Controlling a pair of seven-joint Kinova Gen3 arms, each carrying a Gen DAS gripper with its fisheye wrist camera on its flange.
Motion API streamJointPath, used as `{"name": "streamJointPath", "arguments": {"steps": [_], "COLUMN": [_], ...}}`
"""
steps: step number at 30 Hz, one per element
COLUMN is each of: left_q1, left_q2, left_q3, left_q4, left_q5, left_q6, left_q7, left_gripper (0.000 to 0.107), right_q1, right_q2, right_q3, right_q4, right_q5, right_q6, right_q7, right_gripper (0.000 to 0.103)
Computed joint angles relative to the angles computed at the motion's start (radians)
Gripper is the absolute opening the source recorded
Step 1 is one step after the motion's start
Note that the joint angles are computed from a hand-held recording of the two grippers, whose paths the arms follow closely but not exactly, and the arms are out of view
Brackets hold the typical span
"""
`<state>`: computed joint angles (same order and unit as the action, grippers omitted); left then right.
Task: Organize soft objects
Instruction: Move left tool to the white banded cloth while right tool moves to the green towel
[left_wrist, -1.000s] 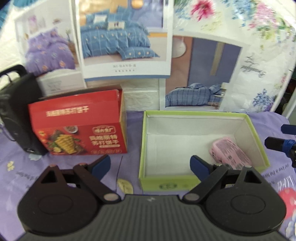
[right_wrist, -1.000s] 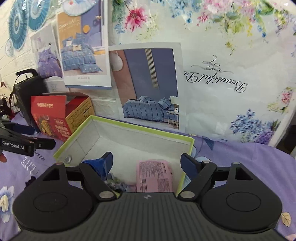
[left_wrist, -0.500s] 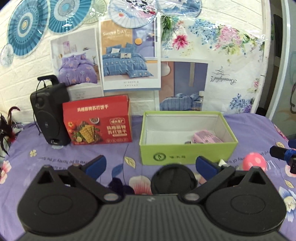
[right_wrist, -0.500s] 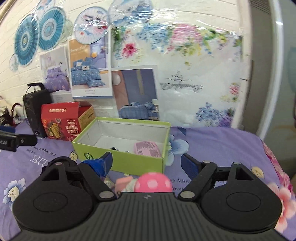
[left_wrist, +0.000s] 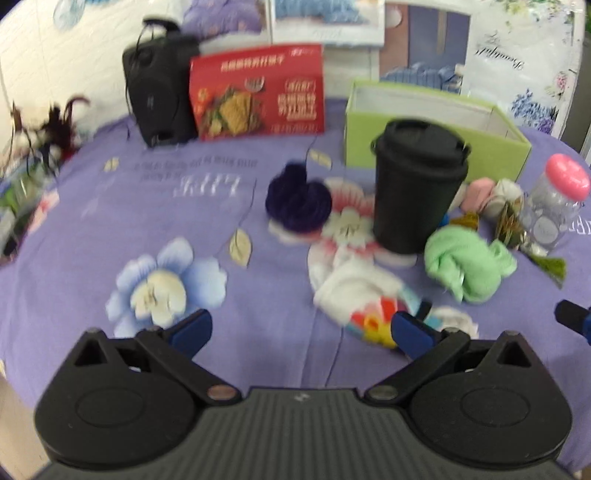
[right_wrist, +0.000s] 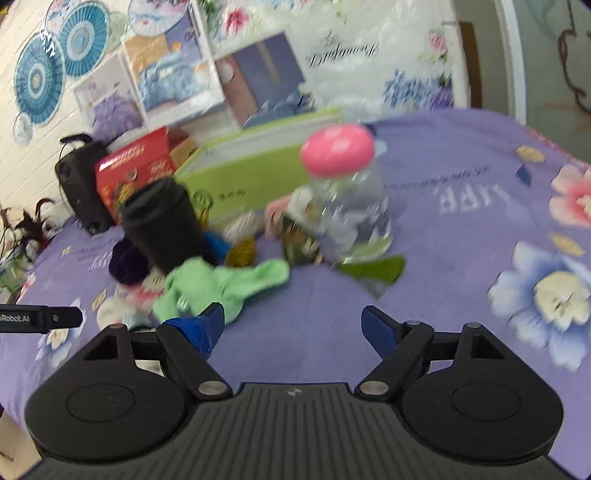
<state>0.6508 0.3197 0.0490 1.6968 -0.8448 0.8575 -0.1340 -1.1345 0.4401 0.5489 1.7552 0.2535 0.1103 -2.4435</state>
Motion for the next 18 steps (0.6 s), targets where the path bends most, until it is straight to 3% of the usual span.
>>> {"name": "streamJointPath", "arguments": {"steps": [6, 11, 18], "left_q1": [-0.001, -0.014, 0.008], "left_q2": [-0.009, 0.085, 0.169], "left_q3": [0.011, 0.023, -0.027], "left_q4": [0.011, -0.112, -0.223], "left_q5": [0.001, 0.094, 0.202], "left_q6": [-0.070, -0.083, -0.061], "left_q7": [0.001, -0.146, -0.251], "left_gripper": [0.103, 0.103, 0.103], "right_q1": [0.032, 0.012, 0.001], "right_q2": [0.018, 0.012, 0.001], "right_q3": [-0.029, 0.007, 0.033], "right_q4": [-0.023, 0.003, 0.028], "right_q5": [0.007, 0.010, 0.023], "right_q6": [0.020, 0.018, 0.005], "right_q7": [-0.027, -0.058, -0.088], "right_gripper": [0.068, 0.068, 0.068]}}
